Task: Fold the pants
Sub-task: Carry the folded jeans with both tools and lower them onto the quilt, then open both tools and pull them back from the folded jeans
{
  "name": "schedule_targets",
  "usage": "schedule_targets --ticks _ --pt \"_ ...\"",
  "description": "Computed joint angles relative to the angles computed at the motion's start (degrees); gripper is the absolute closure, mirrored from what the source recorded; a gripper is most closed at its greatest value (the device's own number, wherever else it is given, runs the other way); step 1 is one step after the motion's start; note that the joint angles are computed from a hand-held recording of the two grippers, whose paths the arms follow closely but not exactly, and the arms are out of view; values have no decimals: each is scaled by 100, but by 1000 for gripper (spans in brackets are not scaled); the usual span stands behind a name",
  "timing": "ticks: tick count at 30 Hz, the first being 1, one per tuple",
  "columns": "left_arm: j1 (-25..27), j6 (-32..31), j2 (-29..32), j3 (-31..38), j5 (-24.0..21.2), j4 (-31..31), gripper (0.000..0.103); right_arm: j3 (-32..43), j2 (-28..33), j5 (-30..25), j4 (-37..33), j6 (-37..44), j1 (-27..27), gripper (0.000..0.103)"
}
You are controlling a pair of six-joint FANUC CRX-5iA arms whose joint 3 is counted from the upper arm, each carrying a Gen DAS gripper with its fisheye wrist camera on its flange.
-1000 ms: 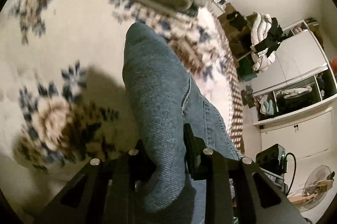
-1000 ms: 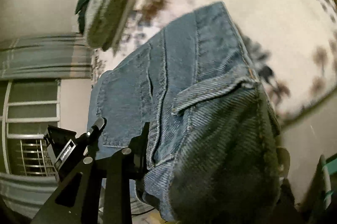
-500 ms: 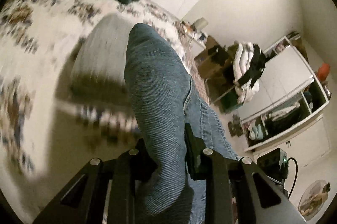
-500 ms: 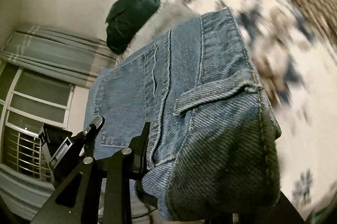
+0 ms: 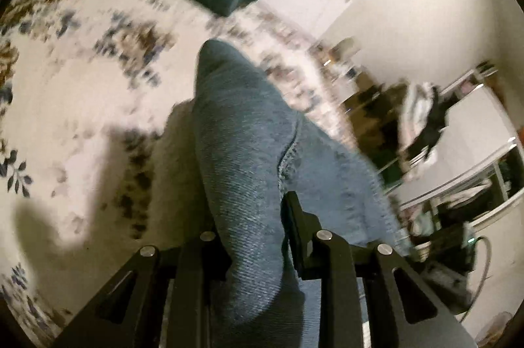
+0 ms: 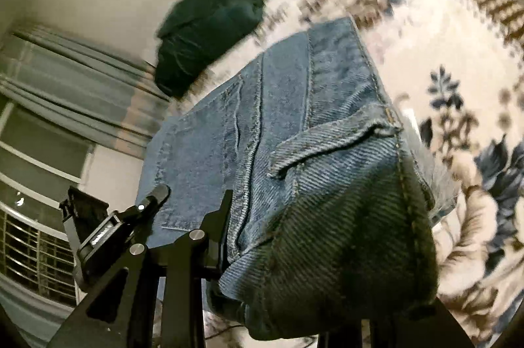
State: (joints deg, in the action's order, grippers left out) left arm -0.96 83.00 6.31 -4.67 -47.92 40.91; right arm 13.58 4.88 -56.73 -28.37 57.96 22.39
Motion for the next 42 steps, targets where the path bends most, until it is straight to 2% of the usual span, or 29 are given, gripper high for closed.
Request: schedule_targets --ticks 3,5,10,12,17,20,23,27,29,32,33,34,36,38,42 --pt "59 -366 -58 -278 94 151 74 -111 108 -45 -192 143 -60 68" --pt "86 -409 -119 -283 2 116 72 -146 81 -110 -296 190 -115 66" --pt "127 278 -176 285 -550 -731 67 27 123 -542 -99 33 -189 57" --pt "148 531 -323 386 -638 -1115 68 -17 38 -632 161 -228 -162 54" --pt "268 766 -627 195 -641 -1366 64 -339 -383 -644 1208 -949 216 49" --pt "222 1035 -591 235 -707 -1838 58 -490 -509 -706 1903 -1395 484 49" --pt "70 1321 -448 483 -798 -2596 40 -513 -392 -917 2437 -1682 683 49" --pt "47 1400 -360 639 -921 -2731 40 -403 -209 -1150 2778 -1744 839 49" --pt "-76 1668 -318 951 -1204 -3043 40 -240 -100 -1448 3098 -1788 985 41" --pt "-312 1986 -373 1264 -1454 -3501 41 -131 -61 -1855 3861 -1943 1383 9" --pt "-515 2238 -326 1568 -1755 -3940 39 -101 -49 -1977 4075 -1955 1505 1" --pt "-649 2340 -280 1763 -1968 -4186 36 -86 -41 -2159 4400 -1984 1692 1" --pt "-845 2415 -265 1991 -2239 -4450 20 -108 -71 -2369 4815 -2045 1947 1" --pt "-1048 2571 -303 2180 -2472 -4715 11 -109 -135 -2554 5068 -2103 2137 1" --pt "-1476 2835 -428 2593 -2947 -5210 7 -129 -359 -2872 5563 -2213 2536 1"
